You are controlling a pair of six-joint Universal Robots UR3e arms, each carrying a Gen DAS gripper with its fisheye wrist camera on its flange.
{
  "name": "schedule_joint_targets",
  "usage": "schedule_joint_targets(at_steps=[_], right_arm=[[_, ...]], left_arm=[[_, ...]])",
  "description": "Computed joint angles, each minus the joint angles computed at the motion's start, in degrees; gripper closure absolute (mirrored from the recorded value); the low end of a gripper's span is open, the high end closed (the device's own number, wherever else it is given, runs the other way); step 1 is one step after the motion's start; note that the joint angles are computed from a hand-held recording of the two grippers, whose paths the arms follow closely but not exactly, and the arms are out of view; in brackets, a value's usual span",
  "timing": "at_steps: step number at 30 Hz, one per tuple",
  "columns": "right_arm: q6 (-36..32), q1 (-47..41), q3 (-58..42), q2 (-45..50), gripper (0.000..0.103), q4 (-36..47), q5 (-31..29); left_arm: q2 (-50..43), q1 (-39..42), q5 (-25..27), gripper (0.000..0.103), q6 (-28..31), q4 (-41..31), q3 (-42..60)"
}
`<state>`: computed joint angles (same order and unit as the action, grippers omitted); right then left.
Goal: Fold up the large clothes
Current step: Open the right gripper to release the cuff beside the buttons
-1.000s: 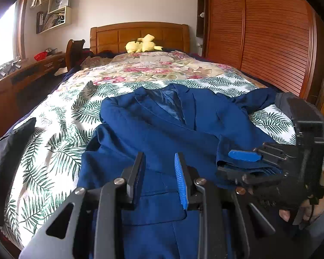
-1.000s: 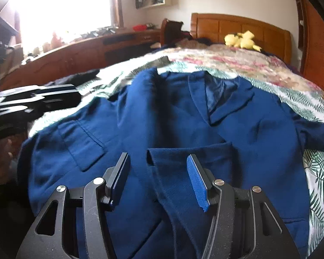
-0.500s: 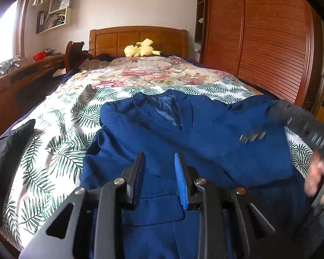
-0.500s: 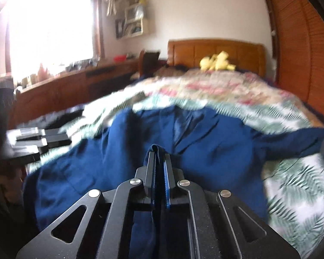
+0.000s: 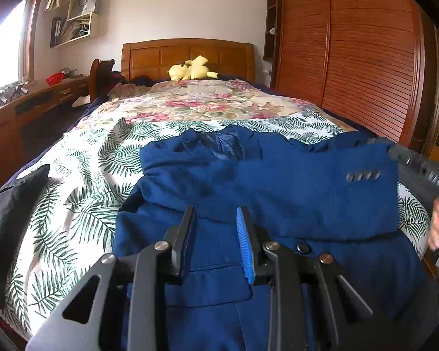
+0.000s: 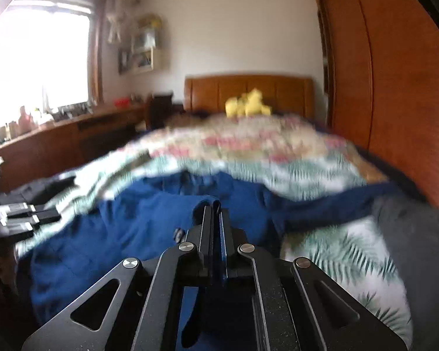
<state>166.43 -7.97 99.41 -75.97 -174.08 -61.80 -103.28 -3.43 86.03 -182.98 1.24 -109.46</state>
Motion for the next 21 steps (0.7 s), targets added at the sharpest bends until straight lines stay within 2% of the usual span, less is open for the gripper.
schedule_joint_targets(at_steps=[5, 8, 11, 13, 15, 21], right_arm=[[-2.8, 0.7, 3.0, 1.3, 0.102, -0.9, -5.0], [-3.1, 1.5, 3.5, 2.4, 0.101, -3.3, -10.1], [-3.1, 1.1, 1.0, 4.1, 0.084, -2.4, -11.3], [-4.0, 0.8, -0.5, 5.3, 0.059, -1.4, -10.3], [-5.9, 1.3, -1.7, 6.9, 0.051, -1.6, -9.8], [-10.3, 3.4, -9.6, 14.1, 0.050, 6.8, -7.9]], left_arm=[[-0.1, -0.1, -0.2, 0.077, -0.2, 0.1, 0.1], [-0.5, -1.1, 2.0, 0.077, -0.8, 1.0, 0.4], [-0.3, -0.8, 1.5, 0.077, -1.3, 2.7, -0.1], [-0.2, -0.8, 1.4, 0.077, -1.6, 3.6, -0.3], [-0.2, -0.8, 1.3, 0.077, -1.6, 4.8, -0.6], [0.3, 0.4, -2.2, 0.067, -1.8, 7.5, -1.5]])
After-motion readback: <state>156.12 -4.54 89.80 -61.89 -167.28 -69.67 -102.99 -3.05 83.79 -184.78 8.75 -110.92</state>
